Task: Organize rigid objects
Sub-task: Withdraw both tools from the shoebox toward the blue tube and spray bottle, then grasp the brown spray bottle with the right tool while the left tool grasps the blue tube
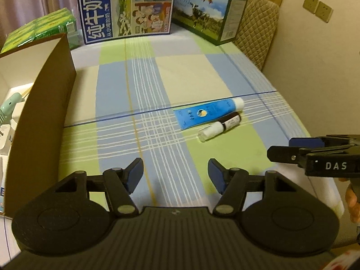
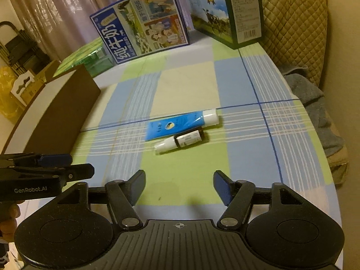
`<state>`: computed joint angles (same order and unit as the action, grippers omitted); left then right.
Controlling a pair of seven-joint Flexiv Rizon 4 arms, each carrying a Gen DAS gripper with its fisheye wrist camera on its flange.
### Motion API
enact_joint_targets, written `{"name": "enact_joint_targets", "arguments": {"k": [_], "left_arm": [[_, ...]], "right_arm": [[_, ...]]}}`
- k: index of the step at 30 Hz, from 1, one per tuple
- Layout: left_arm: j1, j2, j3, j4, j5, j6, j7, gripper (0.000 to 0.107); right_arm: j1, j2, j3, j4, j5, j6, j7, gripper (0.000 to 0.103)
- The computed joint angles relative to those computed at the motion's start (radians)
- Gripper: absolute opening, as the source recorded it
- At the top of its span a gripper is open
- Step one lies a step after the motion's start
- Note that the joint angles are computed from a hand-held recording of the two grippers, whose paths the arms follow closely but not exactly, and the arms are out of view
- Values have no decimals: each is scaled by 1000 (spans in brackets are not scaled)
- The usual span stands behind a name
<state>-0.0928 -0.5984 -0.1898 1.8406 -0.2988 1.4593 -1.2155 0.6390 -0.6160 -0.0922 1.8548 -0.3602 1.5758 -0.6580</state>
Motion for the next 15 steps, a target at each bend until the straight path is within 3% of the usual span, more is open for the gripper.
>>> {"name": "enact_joint_targets", "arguments": {"k": [3,6,8,15], "left_arm": [[-43,-31,62,-47,20,-26,-37,60],[-63,-58,99,-90,37,-59,-69,60],[-71,-76,117,-117,49,-76,-87,60],[-74,-140,146,-204,80,-124,-131,60]], "right_arm": [[7,-36,-24,-26,-1,28,-1,85],[-46,-83,33,-82,3,27,-47,91],[-83,-113,79,-125,4,0,-84,92],[-69,-205,64,-228,-6,-34,-146,93]]}}
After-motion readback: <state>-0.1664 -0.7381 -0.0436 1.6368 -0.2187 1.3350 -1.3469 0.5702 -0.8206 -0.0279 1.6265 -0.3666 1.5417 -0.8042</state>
